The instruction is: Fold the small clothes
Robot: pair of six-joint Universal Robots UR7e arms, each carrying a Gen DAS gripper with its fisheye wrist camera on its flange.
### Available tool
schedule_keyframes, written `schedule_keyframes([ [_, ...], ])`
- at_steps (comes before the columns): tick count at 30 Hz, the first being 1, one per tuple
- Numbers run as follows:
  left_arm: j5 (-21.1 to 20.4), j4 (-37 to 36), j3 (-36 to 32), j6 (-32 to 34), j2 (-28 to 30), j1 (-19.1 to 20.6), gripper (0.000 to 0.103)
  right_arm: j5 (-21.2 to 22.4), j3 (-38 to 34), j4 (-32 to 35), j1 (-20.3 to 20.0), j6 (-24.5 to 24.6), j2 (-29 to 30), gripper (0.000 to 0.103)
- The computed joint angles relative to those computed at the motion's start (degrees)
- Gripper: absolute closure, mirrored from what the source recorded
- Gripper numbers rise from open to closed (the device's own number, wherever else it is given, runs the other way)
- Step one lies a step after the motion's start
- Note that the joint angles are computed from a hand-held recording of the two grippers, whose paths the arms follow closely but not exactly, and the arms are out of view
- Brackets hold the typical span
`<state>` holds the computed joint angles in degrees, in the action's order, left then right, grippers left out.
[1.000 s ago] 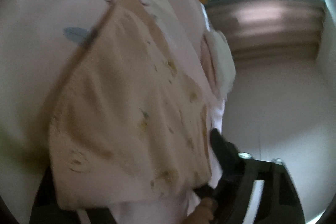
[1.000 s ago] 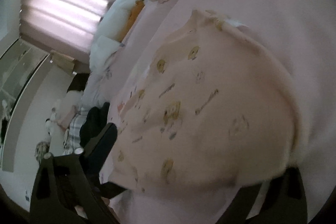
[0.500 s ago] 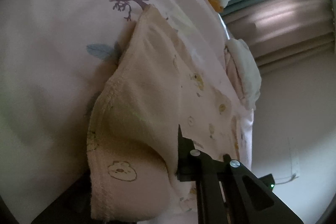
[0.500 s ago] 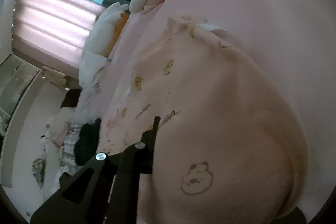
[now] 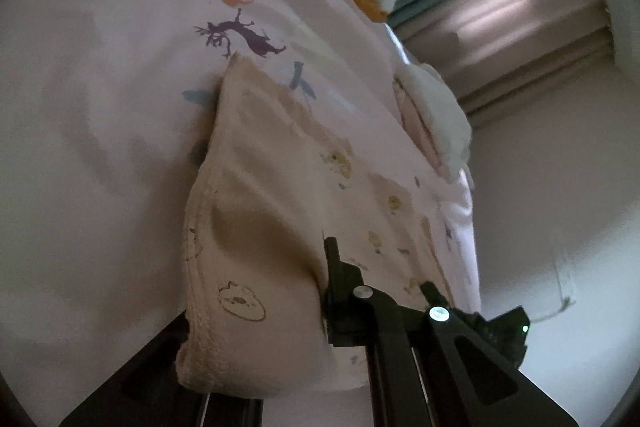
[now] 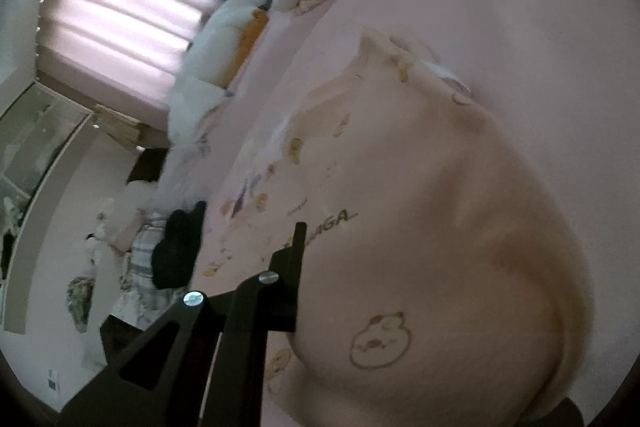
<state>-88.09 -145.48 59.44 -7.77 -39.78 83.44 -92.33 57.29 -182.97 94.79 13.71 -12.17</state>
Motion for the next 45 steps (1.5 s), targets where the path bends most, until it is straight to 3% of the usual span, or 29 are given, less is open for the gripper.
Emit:
schedule_keyframes([
  [4, -1.38, -2.95, 8.52, 1.48, -4.97, 0.51, 0.099, -1.87, 8.76, -4.18, 0.92, -2.39, -3.53, 0.092],
  [6, -0.39, -5.35, 11.89, 1.57, -6.40, 0.71, 0.099, -5.54, 10.87, -4.17, 1.69, -2.26, -4.15, 0.091],
  [9, 7.72, -5.39, 13.87, 4.93, -6.68, -0.59, 0.099, -13.07, 9.81, -0.26, 3.14, -3.00, -3.47, 0.090],
  [12, 9.97, -9.76, 16.07, 9.55, -6.73, -0.74, 0.094, -14.00, 10.00, -3.38, 3.18, -5.52, -2.71, 0.090],
  [16, 11.02, -14.98, 18.50, 13.15, -6.65, -0.68, 0.092, -8.60, 13.68, -13.12, 1.23, -5.07, -2.14, 0.093],
  [20, 13.88, -17.72, 20.11, 15.68, -6.87, -1.50, 0.092, -10.17, 12.45, -12.55, 1.69, -6.16, -1.56, 0.093],
  [30, 9.79, -15.96, 19.55, 14.02, -7.32, -0.12, 0.092, -10.03, 12.39, -12.89, 1.75, -6.18, -1.39, 0.092],
  [37, 9.50, -15.54, 19.64, 13.91, -7.51, -0.12, 0.092, -5.30, 15.72, -16.24, 0.25, -5.38, -2.47, 0.091],
  [40, 8.70, -14.92, 19.51, 13.52, -7.65, 0.05, 0.092, -5.64, 15.62, -16.40, 0.42, -5.39, -2.23, 0.091],
  [45, 3.31, -14.55, 18.65, 12.79, -7.33, 1.71, 0.092, -4.42, 15.47, -17.15, 0.12, -4.82, -1.90, 0.091],
])
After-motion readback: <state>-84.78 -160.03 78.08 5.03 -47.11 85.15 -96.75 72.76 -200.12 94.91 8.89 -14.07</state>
